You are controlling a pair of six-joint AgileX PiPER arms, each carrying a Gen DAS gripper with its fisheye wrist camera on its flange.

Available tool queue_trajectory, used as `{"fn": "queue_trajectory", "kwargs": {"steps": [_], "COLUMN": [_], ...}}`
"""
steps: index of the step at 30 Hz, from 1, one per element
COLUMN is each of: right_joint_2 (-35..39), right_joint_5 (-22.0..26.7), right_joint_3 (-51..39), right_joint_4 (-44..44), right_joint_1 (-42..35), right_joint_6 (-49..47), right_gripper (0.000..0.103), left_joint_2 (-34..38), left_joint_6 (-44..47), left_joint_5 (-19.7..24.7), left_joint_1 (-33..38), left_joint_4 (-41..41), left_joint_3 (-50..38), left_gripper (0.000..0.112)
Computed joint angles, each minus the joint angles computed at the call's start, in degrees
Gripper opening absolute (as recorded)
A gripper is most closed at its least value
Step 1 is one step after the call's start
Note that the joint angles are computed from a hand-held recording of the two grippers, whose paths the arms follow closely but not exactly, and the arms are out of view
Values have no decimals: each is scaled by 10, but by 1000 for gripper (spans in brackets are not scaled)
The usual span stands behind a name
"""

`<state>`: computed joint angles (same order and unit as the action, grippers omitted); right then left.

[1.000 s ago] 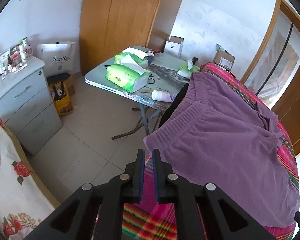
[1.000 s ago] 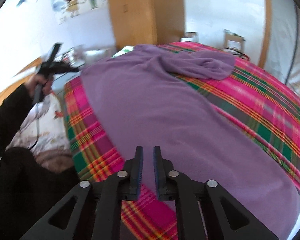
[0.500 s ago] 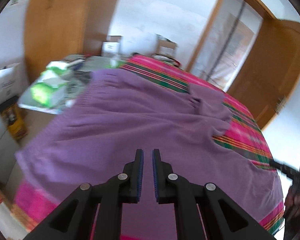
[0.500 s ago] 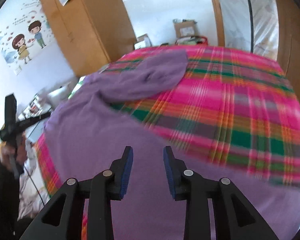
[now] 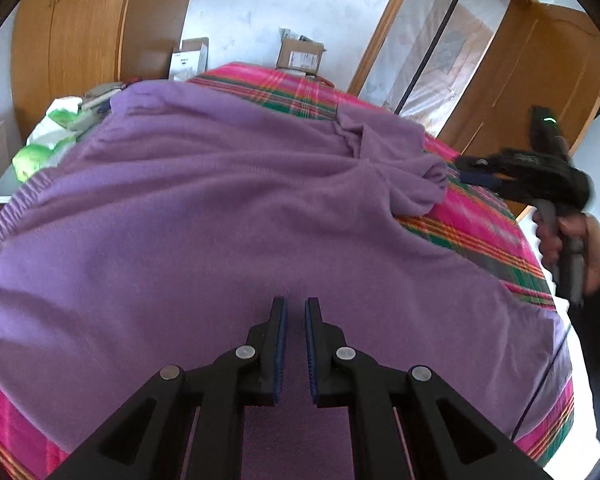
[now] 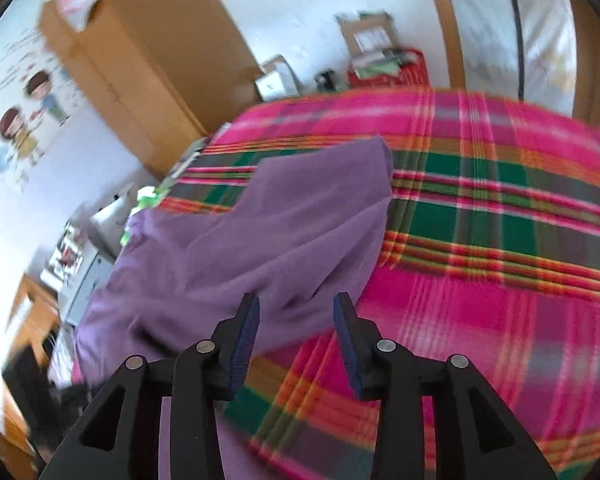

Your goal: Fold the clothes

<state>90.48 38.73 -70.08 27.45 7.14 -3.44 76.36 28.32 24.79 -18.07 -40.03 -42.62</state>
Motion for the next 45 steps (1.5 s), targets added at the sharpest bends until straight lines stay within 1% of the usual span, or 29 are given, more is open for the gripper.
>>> {"fn": "queue_trajectory", "kwargs": {"steps": [1,3,4,5,6,10,11,13,14,16,18,19,20,21,22,23,25,26,30,34,35,39,40,41,43,45], "right_joint_2": [26,52,61,66,63,20,-2,-39,-62,-102,-147,-158,-165,-160,-147,-134,-105,-85,19,128,154,239,248,248,226,183], "right_joint_5": [8,4,2,-5,-14,-55,-67,-82,-93,-101,-108,-101,-92,-72,-54,-37,-34,-36,-18,5,13,82,87,81,50,9], "right_joint_3": [-19,-33,-38,-40,-37,6,22,44,53,69,84,83,80,73,65,56,44,36,-36,-149,-179,-287,-297,-297,-265,-210], "right_joint_4": [17,54,66,59,64,123,148,171,166,163,128,106,85,74,80,88,69,63,72,21,24,40,35,30,53,84], "right_joint_1": [-7,-13,-13,-8,-7,-22,-31,-48,-58,-84,-109,-120,-131,-142,-150,-158,-149,-141,-116,-91,-89,-94,-91,-87,-87,-94], "right_joint_6": [-6,-27,-37,-33,-38,-87,-105,-119,-111,-100,-64,-44,-27,-18,-28,-40,-41,-49,-87,-78,-82,-80,-81,-82,-103,-131], "right_gripper": [40,40,36,17,7,5,4,3,0,0,0,1,4,6,13,25,39,40,40,40,40,39,28,6,6,6], "left_joint_2": [-1,-6,-8,-9,-9,-11,-11,-12,-12,-13,-12,-12,-12,-16,-16,-17,-15,-14,-11,-8,-9,-7,-7,-6,-5,-5], "left_joint_6": [3,22,30,32,36,53,57,65,69,74,76,79,80,75,70,64,56,56,74,95,94,108,112,120,126,123], "left_joint_5": [-2,-13,-18,-19,-19,-19,-19,-19,-19,-20,-22,-21,-21,-20,-22,-25,-28,-30,-26,-20,-20,-14,-12,-9,-7,-7], "left_joint_1": [-1,-4,-4,-4,-3,1,2,4,5,6,5,7,8,7,5,2,-2,-4,2,10,10,16,18,22,24,23], "left_joint_4": [1,-15,-21,-21,-25,-42,-46,-54,-58,-62,-65,-68,-69,-64,-58,-53,-47,-47,-67,-87,-86,-99,-103,-109,-115,-114], "left_joint_3": [2,12,16,17,18,22,23,25,26,28,28,29,29,30,31,31,30,30,29,28,28,28,28,28,28,27], "left_gripper": [8,8,8,8,8,8,8,8,8,8,8,8,8,8,8,8,8,8,8,8,8,8,8,8,8,8]}}
